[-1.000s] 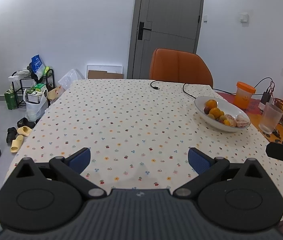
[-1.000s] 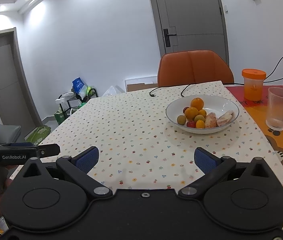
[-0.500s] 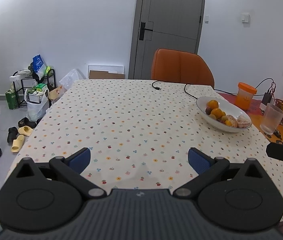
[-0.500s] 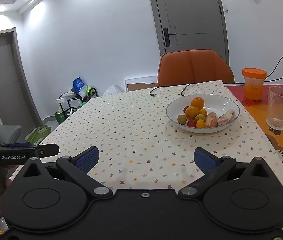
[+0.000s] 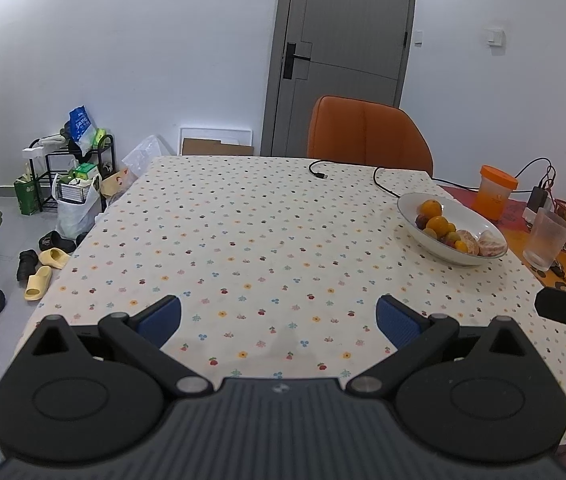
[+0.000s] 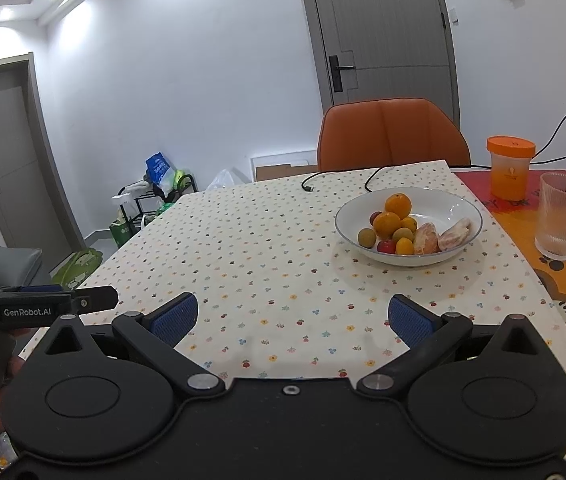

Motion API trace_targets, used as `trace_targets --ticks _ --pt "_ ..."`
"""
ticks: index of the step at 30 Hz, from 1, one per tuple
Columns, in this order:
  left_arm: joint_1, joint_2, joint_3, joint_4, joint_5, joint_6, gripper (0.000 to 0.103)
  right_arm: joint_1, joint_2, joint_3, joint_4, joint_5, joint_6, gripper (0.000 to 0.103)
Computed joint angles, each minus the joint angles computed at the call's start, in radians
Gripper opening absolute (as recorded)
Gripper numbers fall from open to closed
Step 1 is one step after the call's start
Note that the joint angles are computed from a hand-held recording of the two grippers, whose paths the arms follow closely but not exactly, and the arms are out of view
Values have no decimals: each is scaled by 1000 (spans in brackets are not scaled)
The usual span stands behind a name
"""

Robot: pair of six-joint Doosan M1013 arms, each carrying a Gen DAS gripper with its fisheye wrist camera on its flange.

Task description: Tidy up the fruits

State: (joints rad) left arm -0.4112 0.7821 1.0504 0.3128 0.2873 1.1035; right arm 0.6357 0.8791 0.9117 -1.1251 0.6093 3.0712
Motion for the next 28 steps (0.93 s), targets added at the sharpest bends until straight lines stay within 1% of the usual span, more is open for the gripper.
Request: trace_targets --ticks 18,23,28 --pt "-1 2 -3 -19 6 25 103 -1 1 -3 3 5 -3 103" --pt "0 2 -3 -51 1 60 103 -1 2 -4 10 6 -5 103" --pt "-1 1 1 -57 -3 71 103 -1 3 -3 5 7 -1 103"
